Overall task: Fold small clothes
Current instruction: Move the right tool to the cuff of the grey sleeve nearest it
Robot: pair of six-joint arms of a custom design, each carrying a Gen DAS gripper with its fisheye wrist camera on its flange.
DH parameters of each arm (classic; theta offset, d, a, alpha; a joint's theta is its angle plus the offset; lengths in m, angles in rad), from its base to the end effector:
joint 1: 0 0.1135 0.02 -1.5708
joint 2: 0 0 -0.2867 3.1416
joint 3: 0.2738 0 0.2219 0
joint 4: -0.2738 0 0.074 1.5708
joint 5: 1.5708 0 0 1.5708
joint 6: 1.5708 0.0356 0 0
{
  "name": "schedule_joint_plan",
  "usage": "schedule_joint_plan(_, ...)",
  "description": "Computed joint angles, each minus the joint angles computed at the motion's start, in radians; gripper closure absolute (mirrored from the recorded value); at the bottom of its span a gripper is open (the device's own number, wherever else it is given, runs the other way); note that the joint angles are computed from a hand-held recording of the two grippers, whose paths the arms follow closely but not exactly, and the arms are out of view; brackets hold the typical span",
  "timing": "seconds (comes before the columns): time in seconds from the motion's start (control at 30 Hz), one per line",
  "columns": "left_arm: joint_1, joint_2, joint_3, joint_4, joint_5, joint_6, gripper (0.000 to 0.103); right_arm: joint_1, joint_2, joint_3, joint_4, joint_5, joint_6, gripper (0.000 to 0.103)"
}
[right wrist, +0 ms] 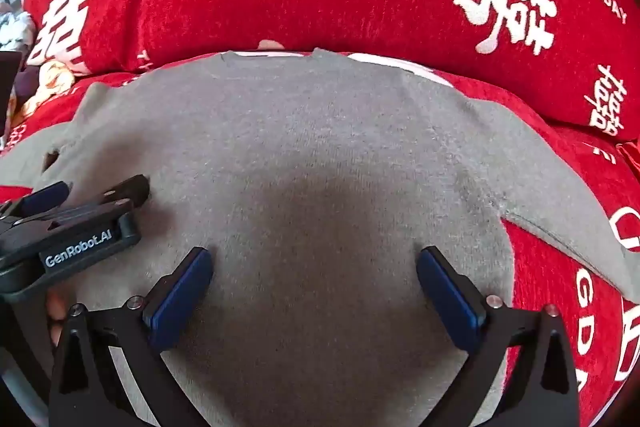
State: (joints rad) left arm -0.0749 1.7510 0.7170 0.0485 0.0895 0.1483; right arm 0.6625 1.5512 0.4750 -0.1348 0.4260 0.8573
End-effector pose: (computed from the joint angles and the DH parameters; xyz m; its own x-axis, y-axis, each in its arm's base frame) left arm 0.2916 -0.0251 0.1514 -0.8038 0.2079 -0.5574 0.2452 0.9694 0.0079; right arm 0.1715 0.1151 0.1410 -0.8197 0.2337 -0.5229 0.2665 0.9638 0.0131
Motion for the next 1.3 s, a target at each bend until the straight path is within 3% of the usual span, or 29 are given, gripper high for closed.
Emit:
schedule_joint_plan(0.13, 0.003, -0.011, 0.033, -0.071, -0.002, 0.006, 0.001, -0.047, -0.048, 0.133, -0.198, -0.077, -0.035, 0.001)
schedule_joint_plan(0.23, 0.009, -0.064, 0.03, -0.108, 0.006, 0.013, 0.001, 0.004, -0.11, 0.292, -0.398, 0.1, -0.016, 0.001)
schedule_joint_plan(0.27, 0.007, -0.095, 0.025, -0.12, 0.011, 0.016, 0.001, 0.053, -0.097, 0.291, -0.394, 0.197, 0.017, 0.001)
schedule_joint_plan(0.3, 0.002, -0.11, 0.029, -0.136, 0.013, 0.02, 0.001, 0.073, -0.124, 0.288, -0.419, 0.225, 0.043, 0.001)
schedule_joint_plan(0.37, -0.019, -0.149, 0.064, -0.217, 0.021, 0.033, 0.001, 0.056, -0.197, 0.3, -0.5, 0.192, 0.065, 0.001)
schedule_joint_plan(0.43, -0.047, -0.174, 0.098, -0.284, 0.028, 0.023, 0.001, 0.005, -0.288, 0.253, -0.487, 0.161, 0.068, 0.001)
schedule_joint_plan(0.53, -0.116, -0.199, 0.134, -0.35, 0.021, -0.005, 0.001, -0.034, -0.394, 0.214, -0.547, 0.203, 0.094, 0.001)
schedule_joint_plan(0.6, -0.166, -0.207, 0.151, -0.382, 0.001, -0.023, 0.001, -0.122, -0.502, 0.156, -0.525, 0.176, 0.036, 0.001)
schedule_joint_plan(0.63, -0.213, -0.215, 0.154, -0.39, -0.027, -0.041, 0.001, -0.131, -0.53, 0.16, -0.579, 0.192, 0.041, 0.001)
schedule_joint_plan(0.73, -0.306, -0.238, 0.149, -0.399, -0.066, -0.07, 0.001, -0.357, -0.683, 0.058, -0.502, 0.057, -0.108, 0.001)
schedule_joint_plan(0.87, -0.425, -0.245, 0.163, -0.409, -0.11, -0.128, 0.001, -0.671, -0.796, 0.01, -0.522, -0.161, -0.325, 0.001)
schedule_joint_plan(0.93, -0.474, -0.239, 0.177, -0.414, -0.126, -0.164, 0.001, -0.785, -0.84, 0.0, -0.55, -0.219, -0.403, 0.001)
schedule_joint_plan(1.13, -0.592, -0.201, 0.215, -0.423, -0.174, -0.242, 0.001, -1.227, -0.923, -0.027, -0.572, -0.446, -0.742, 0.001)
schedule_joint_plan(1.3, -0.704, -0.179, 0.232, -0.413, -0.237, -0.28, 0.001, -1.664, -0.884, -0.02, -0.569, -0.687, -1.056, 0.001)
